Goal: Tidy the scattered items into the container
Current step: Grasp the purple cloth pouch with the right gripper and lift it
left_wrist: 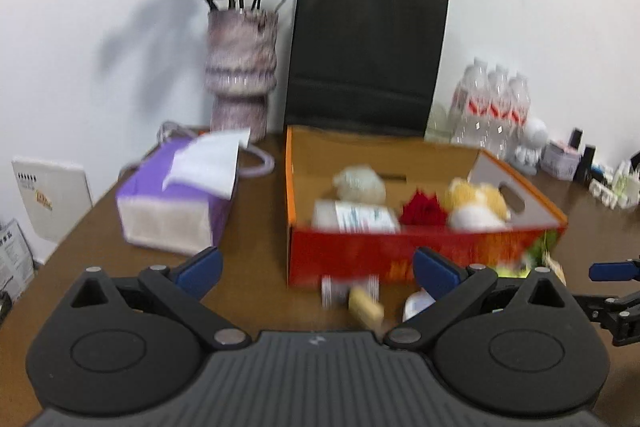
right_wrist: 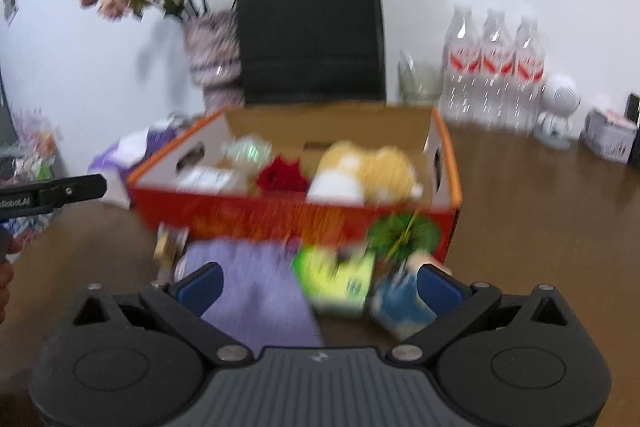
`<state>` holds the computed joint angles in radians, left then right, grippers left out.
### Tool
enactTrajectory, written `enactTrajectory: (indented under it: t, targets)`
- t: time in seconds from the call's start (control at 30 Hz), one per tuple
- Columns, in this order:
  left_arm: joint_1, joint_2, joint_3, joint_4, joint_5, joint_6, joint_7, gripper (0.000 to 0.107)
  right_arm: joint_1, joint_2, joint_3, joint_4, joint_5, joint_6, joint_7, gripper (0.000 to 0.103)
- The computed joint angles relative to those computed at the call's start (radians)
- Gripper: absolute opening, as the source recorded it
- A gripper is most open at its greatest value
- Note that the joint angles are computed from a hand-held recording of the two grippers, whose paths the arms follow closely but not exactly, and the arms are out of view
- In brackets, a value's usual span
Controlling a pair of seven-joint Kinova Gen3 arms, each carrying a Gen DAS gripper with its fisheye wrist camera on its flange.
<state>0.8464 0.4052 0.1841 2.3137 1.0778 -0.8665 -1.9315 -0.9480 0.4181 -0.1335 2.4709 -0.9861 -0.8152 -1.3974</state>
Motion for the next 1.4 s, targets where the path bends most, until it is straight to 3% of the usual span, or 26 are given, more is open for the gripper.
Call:
enactTrajectory:
  t: [0.43, 0.83, 0.97, 1.03, 1.13, 1.27, 1.4]
  targets:
    - [0.084, 0.064, 0.016, 0.056, 0.036, -0.041, 0.059, 0.103, -0.031, 0.062, 0.011, -0.052, 0.036, 0.083, -0.031, 0.103]
    - [0.080, 0.061, 0.004, 0.068, 0.022, -0.021, 0.124, 0.103, -0.041, 0.103, 0.072, -0.177, -0.053, 0.202, 0.105, 0.101]
    - [0.074, 0.059, -0.002, 0.056, 0.043, 0.003, 0.102, 0.103, -0.045, 0.103, 0.055, -0.160, -0.050, 0.168, 0.064, 0.082]
    - [0.075, 0.058, -0.003, 0.051, 0.056, 0.009, 0.089, 0.103, -0.031, 0.093, 0.044, -0.145, -0.033, 0.167, 0.032, 0.057]
    - [0.084, 0.055, 0.002, 0.050, 0.068, 0.002, 0.081, 0.103, 0.002, 0.082, 0.019, -0.107, 0.045, 0.150, -0.060, 0.030]
    - [0.104, 0.048, 0.013, 0.043, 0.097, -0.008, 0.050, 0.103, -0.036, 0.075, 0.010, -0.047, 0.063, 0.052, -0.140, 0.021]
    - [0.122, 0.041, 0.028, 0.032, 0.122, -0.019, 0.020, 0.103, -0.064, 0.059, -0.005, 0.008, 0.057, -0.034, -0.191, 0.019]
